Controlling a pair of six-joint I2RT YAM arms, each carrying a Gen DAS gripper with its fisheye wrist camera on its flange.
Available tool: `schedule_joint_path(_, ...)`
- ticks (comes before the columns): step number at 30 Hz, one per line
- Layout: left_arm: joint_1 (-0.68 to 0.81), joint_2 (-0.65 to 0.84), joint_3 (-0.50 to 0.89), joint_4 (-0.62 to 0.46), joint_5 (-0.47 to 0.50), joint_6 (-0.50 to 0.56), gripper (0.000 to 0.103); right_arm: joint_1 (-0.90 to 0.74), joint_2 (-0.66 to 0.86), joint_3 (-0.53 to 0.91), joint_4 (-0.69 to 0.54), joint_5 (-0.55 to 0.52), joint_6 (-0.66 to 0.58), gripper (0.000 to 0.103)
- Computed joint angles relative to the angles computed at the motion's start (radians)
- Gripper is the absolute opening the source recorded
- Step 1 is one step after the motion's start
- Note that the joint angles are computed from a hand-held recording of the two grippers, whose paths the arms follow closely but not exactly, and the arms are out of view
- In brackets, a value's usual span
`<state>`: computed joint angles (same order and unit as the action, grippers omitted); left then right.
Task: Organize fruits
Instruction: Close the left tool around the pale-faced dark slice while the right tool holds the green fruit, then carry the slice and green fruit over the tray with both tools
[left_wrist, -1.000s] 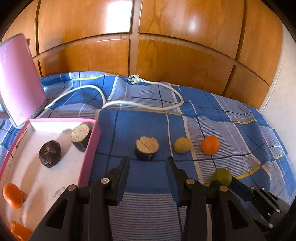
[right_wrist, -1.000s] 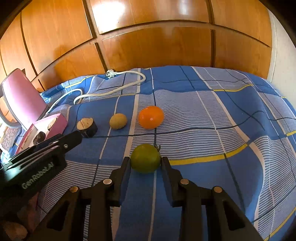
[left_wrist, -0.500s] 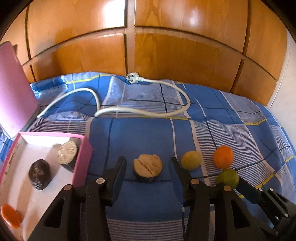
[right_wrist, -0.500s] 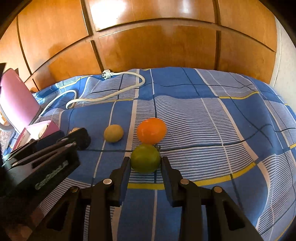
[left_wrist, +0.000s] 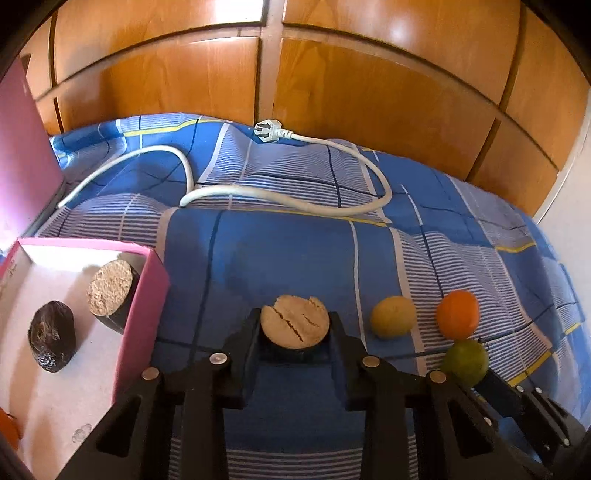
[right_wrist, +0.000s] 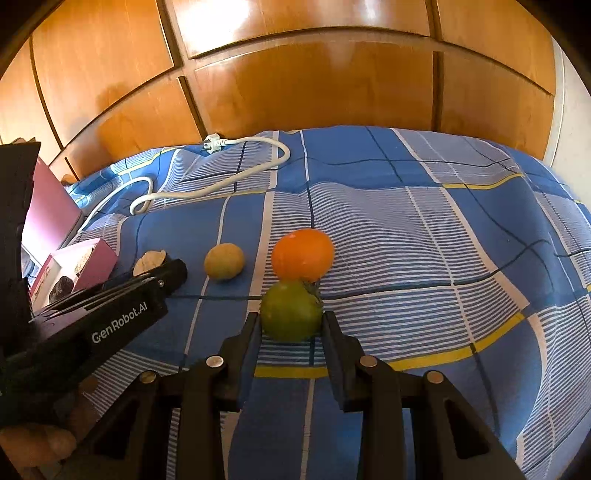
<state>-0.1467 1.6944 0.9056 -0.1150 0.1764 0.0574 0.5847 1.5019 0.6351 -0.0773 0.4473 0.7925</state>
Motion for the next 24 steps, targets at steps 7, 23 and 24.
schedule_joint_path(7, -0.005, -0.07, -0.065, 0.005, -0.052, 0.028, 0.032, -0.008, -0.019, -0.03, 0.041, -0.017, 0.002, 0.034)
schedule_joint_path(23, 0.084, -0.382, -0.377, 0.029, 0.05, 0.011, 0.033, -0.024, -0.039, -0.059, 0.08, -0.048, 0.004, 0.034)
schedule_joint_path(24, 0.089, -0.381, -0.379, 0.035, 0.058, 0.011, 0.033, -0.023, -0.038, -0.057, 0.076, -0.045, 0.004, 0.034)
